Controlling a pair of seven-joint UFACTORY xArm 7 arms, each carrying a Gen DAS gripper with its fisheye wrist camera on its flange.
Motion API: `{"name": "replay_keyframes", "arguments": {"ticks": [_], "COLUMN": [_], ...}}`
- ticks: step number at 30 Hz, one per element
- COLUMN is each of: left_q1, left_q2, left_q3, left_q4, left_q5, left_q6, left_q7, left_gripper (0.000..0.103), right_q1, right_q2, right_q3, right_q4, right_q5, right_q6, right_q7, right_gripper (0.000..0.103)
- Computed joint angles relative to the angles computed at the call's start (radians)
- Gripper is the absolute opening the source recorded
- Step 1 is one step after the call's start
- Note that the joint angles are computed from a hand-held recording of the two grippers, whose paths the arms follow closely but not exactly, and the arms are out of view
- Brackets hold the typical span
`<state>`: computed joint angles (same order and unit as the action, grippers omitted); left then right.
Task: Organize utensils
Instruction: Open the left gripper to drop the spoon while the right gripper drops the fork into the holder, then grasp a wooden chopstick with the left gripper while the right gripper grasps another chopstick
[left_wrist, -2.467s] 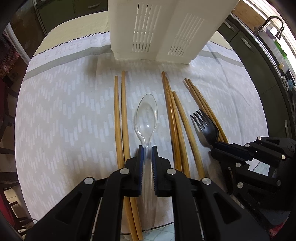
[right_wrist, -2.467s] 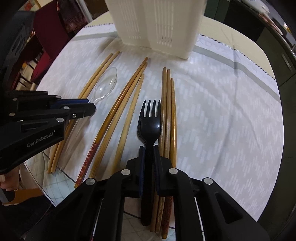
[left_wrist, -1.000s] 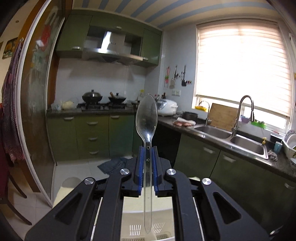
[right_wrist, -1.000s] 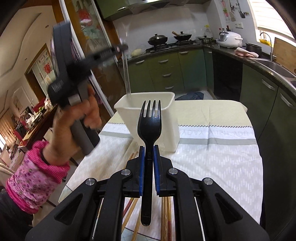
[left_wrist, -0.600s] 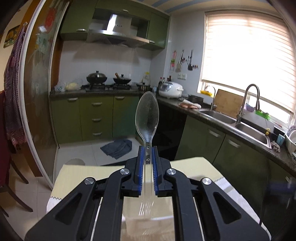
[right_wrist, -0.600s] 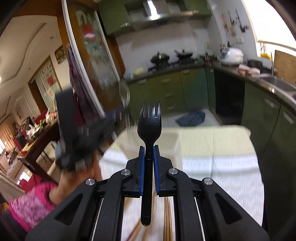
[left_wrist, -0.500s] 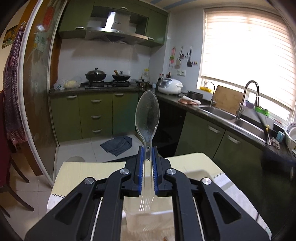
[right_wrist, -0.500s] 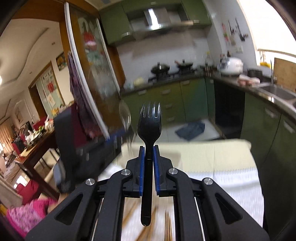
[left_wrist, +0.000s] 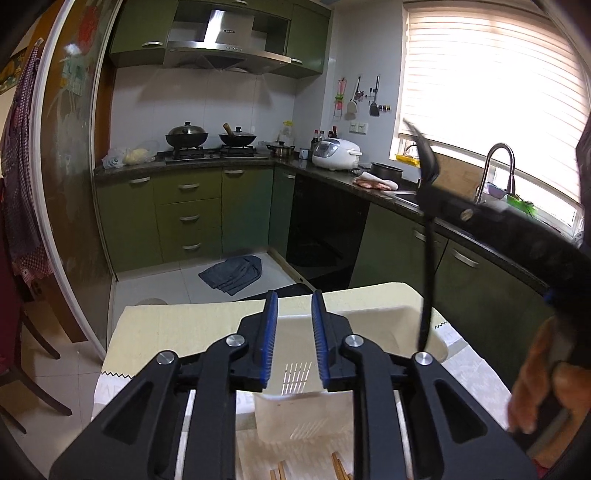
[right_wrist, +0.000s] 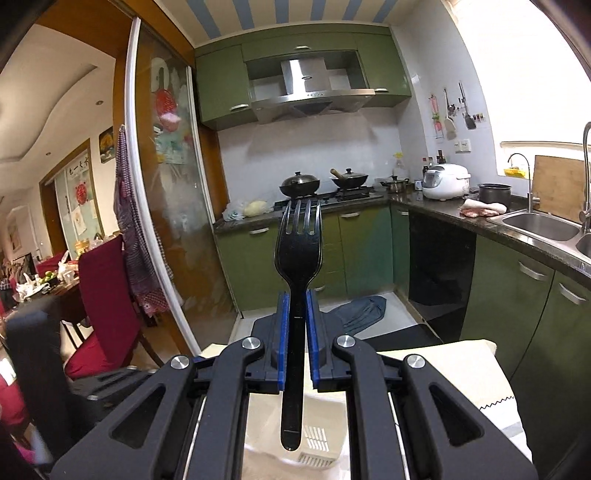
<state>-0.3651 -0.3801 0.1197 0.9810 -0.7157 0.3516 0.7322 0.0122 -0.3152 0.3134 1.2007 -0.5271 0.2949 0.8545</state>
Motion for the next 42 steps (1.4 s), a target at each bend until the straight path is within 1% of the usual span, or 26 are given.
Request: {"name": "replay_keyframes", "arguments": {"ticks": [4,6,9,15,17,21,22,24,26,28,29,31,33,34,35,36,37,38,42], "left_q1": [0.009,0.016,0.022,0.03,0.032,0.049,0.059,0.075,0.11,0.142,0.163,0.19,0.222,0.232,0.239,0.245,0.254,0.26,0.27], "left_q2": [-0.019,-0.035,-0.049,-0.073,-0.082,-0.11,-0.124,-0.153,-0.188,-0.213,-0.227,-0.245,-0.226,-0.203,-0.183,-0.159,-0.136,-0.128,-0.102], "left_q3": [0.007,0.008,0.012,0.015,0.017,0.011,0.008,0.006,-0.007,-0.017,-0.024,-0.032,-0.04,-0.038,-0.033,-0.032,-0.036,-0.041,-0.057], "left_q4": [-0.001,-0.011,-0.022,-0.046,-0.052,-0.068,-0.076,-0.095,-0.118,-0.133,-0.145,-0.164,-0.156,-0.138,-0.128,-0.113,-0.102,-0.105,-0.101], "left_q5": [0.003,0.006,0.016,0.051,0.061,0.094,0.112,0.142,0.202,0.261,0.297,0.353,0.412,0.429,0.438,0.445,0.455,0.458,0.458], "left_q6": [0.025,0.033,0.04,0.057,0.069,0.108,0.13,0.164,0.213,0.271,0.308,0.375,0.478,0.545,0.595,0.648,0.69,0.705,0.744], "left_q7": [-0.008,-0.018,-0.024,-0.038,-0.044,-0.073,-0.087,-0.103,-0.133,-0.163,-0.18,-0.203,-0.239,-0.255,-0.262,-0.271,-0.279,-0.282,-0.288], "left_gripper": [0.02,0.024,0.025,0.025,0.025,0.026,0.027,0.034,0.038,0.042,0.042,0.042,0.042,0.042,0.04,0.03,0.025,0.019,0.015], "right_q1": [-0.011,-0.011,-0.002,-0.017,-0.028,-0.014,-0.003,0.023,0.064,0.099,0.118,0.14,0.17,0.177,0.18,0.19,0.193,0.197,0.205], "right_q2": [0.012,0.001,-0.019,-0.066,-0.083,-0.141,-0.166,-0.216,-0.282,-0.354,-0.396,-0.464,-0.523,-0.553,-0.573,-0.598,-0.616,-0.631,-0.667], "right_q3": [0.0,-0.002,-0.007,0.01,0.019,0.009,0.003,-0.011,-0.03,-0.041,-0.046,-0.045,-0.05,-0.048,-0.046,-0.047,-0.046,-0.046,-0.044], "right_q4": [-0.027,-0.06,-0.111,-0.197,-0.214,-0.267,-0.285,-0.313,-0.352,-0.39,-0.414,-0.444,-0.472,-0.481,-0.487,-0.496,-0.499,-0.502,-0.514], "right_q5": [-0.022,-0.024,-0.004,0.02,0.029,0.077,0.096,0.137,0.182,0.222,0.24,0.271,0.311,0.326,0.338,0.353,0.365,0.378,0.411], "right_q6": [-0.022,-0.037,-0.053,-0.077,-0.082,-0.095,-0.094,-0.078,-0.048,0.002,0.025,0.078,0.129,0.165,0.192,0.224,0.25,0.276,0.33], "right_q7": [0.026,0.035,0.025,0.023,0.021,-0.015,-0.029,-0.067,-0.115,-0.161,-0.183,-0.221,-0.255,-0.267,-0.278,-0.29,-0.298,-0.306,-0.334], "right_gripper": [0.01,0.01,0.01,0.011,0.011,0.011,0.011,0.011,0.011,0.027,0.031,0.046,0.05,0.05,0.05,0.05,0.05,0.05,0.05]}}
